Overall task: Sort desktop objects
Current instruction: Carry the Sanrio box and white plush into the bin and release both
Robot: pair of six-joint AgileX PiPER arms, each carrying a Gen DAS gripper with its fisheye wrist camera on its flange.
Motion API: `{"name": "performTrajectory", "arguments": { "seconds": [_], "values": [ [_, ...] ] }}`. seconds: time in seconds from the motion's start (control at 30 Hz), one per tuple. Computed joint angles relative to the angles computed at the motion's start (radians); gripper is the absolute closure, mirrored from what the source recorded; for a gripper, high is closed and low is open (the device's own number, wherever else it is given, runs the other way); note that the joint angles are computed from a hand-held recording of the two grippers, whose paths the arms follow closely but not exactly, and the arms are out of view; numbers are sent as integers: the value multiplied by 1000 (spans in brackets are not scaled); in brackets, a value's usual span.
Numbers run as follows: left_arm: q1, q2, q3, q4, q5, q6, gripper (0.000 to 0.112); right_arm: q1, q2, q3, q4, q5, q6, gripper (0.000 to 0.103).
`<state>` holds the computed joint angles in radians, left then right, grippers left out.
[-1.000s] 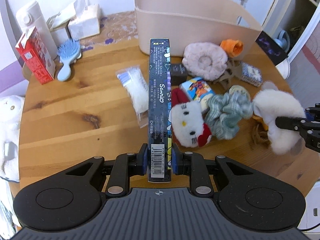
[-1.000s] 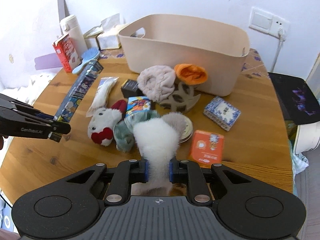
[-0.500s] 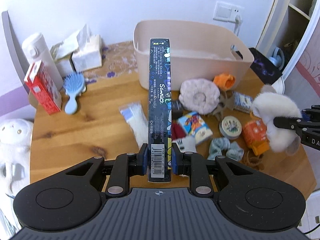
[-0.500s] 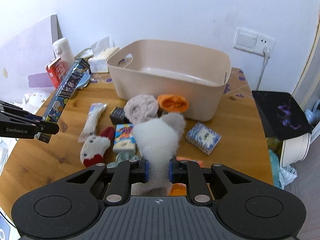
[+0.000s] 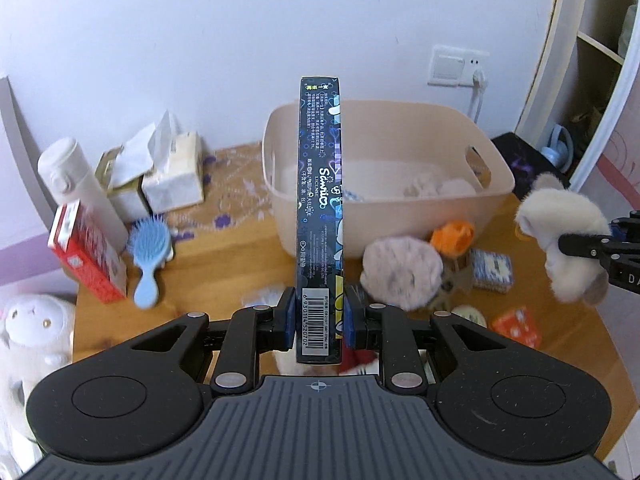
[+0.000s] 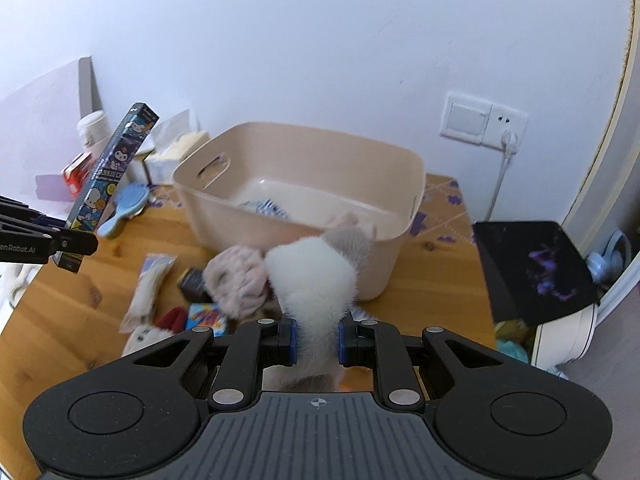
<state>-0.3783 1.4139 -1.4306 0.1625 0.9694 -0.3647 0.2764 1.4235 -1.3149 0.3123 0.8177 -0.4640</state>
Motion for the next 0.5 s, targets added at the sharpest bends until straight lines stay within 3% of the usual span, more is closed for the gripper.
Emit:
{"name": "performTrajectory", "arguments": {
  "seconds": [0.5],
  "values": [
    [8, 273, -319, 37, 12, 45, 90, -43, 197, -229, 22, -25, -31, 86]
  ]
}}
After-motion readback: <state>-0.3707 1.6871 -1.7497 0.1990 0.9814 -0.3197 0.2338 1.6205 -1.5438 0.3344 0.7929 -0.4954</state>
